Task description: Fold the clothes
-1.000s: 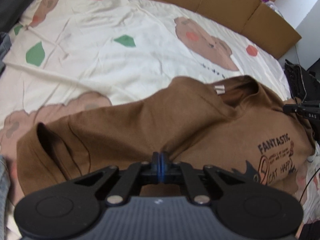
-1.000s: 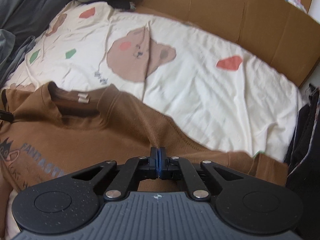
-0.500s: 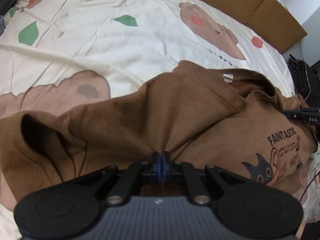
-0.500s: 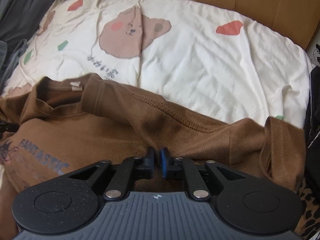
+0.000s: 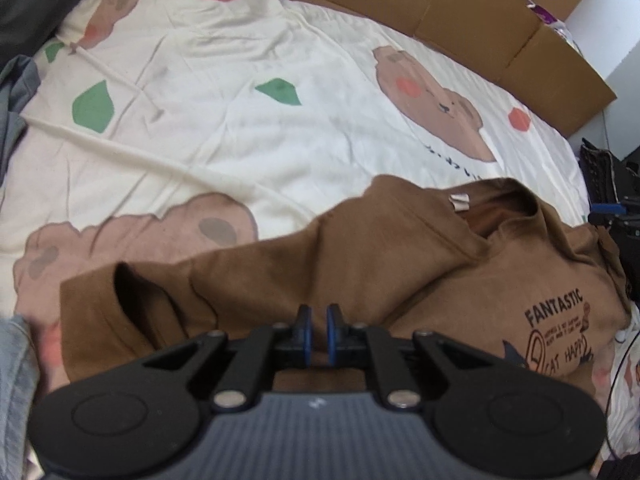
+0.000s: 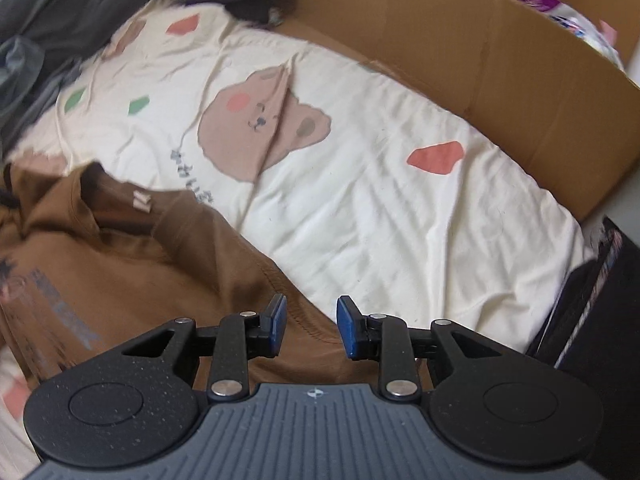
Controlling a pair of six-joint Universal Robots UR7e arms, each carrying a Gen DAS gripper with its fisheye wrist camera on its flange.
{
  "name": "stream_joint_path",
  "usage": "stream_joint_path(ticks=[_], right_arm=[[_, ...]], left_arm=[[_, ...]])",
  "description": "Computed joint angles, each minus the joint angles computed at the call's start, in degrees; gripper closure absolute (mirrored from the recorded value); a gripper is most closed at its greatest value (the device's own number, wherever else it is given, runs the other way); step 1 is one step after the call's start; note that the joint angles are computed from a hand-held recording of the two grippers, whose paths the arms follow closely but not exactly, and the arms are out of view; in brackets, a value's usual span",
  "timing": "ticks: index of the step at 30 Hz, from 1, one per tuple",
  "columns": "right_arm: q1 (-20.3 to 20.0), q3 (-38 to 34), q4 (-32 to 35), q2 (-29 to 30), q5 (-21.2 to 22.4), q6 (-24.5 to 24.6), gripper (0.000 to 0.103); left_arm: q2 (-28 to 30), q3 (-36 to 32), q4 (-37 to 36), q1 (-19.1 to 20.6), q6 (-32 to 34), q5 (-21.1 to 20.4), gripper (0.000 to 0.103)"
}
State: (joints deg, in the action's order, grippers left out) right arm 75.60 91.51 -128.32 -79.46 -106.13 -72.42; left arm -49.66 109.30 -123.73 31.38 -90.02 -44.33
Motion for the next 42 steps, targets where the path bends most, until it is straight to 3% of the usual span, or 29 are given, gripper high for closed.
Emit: stream_joint_path(ticks=[6,19,27,30,38,42], right_arm=[[0.9,-2.1,0.1,3.1,-4.8,-7.9,0.069],[1.8,-6.4,7.2,7.7,-13.5,-17.4,0.069],[2.0,-6.0,6.7,8.1,-16.7,-22.2,0.071],[1.9,-4.8,3.8,8.0,-18.5,-24.7,0.076],[1.0,-2.1,-0.9,6.5,-16.9,-25.2,0.096],[1.0,-0.6,-5.9,5.3,-14.8,-26.2,0.098]], left_arm=[[-0.8,0.1,2.1,-0.3,-1.8,1.2,0.095],[-1.8,0.7,3.6,-0.4,-2.9,1.7,0.095],[-2.3,0.6,5.7,-0.6,-3.8,2.1,0.095],[-2.5,0.6,6.4,-0.6,-4.2,2.3,0.095],[-2.9,-0.5,9.7,-0.4,-2.6,2.6,0.095],[-3.5,-1.2,12.6,-0.3,-1.6,2.8,0.094]])
